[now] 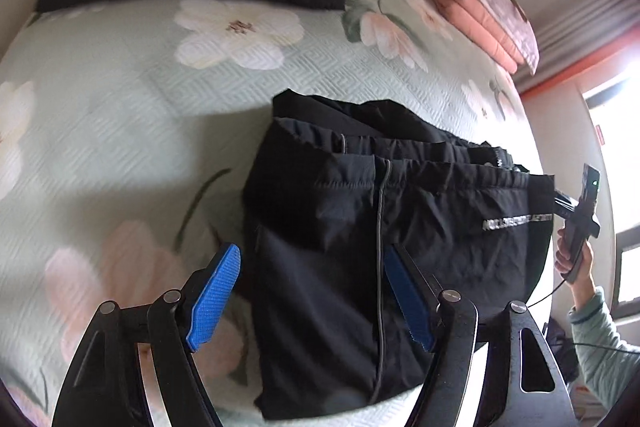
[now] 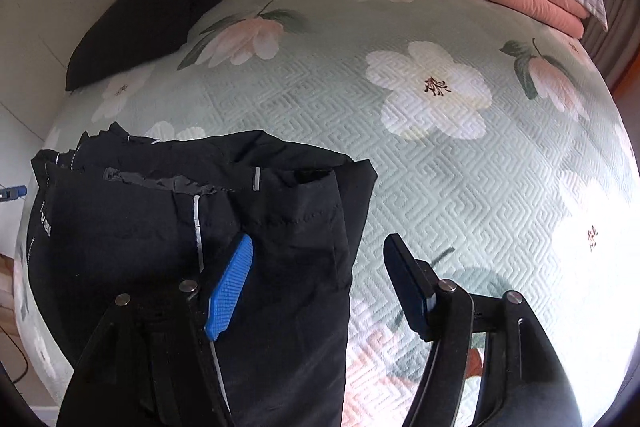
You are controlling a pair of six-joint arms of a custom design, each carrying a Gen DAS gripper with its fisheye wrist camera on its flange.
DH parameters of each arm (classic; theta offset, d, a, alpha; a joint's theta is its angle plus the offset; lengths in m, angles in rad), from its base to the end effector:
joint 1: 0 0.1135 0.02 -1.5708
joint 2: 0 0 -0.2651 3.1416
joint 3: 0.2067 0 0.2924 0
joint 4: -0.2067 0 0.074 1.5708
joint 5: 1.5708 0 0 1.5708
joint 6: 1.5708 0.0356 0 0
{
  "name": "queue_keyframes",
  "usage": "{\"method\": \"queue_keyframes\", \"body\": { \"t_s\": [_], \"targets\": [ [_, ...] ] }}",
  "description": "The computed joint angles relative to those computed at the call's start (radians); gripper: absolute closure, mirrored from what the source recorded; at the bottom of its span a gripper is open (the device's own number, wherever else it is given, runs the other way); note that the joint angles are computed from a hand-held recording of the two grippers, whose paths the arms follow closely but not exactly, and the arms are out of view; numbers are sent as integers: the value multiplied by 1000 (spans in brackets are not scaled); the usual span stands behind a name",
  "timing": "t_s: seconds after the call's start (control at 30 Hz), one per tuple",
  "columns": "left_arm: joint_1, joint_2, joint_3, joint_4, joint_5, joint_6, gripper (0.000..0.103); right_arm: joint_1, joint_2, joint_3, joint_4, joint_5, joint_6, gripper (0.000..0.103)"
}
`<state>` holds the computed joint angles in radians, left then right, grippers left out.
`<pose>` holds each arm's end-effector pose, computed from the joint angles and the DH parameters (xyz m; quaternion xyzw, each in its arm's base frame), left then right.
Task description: Fold large clothes
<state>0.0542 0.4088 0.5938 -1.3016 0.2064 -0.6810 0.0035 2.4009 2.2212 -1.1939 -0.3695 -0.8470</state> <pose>0.0950 -0.0022 0.2327 -0.3266 0.9127 -0.1645 0.1821 0.5289 0.0147 0.1952 -0.4200 0.8836 0.1272 0.1631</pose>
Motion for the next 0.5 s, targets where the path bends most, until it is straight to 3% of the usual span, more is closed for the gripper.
{"method": "queue_keyframes", "body": {
  "t_s": [0.07,0.3,0.5],
  "targets": [
    [88,39,-28,57,59,69,27,12,9,-11,12,3,-21,32],
    [259,153,-112,248,153,149,27,48,72,14,31,5,4,32],
    [233,190,-106,256,147,173,27,47,125,107,-20,-7,-2,29]
  ]
}}
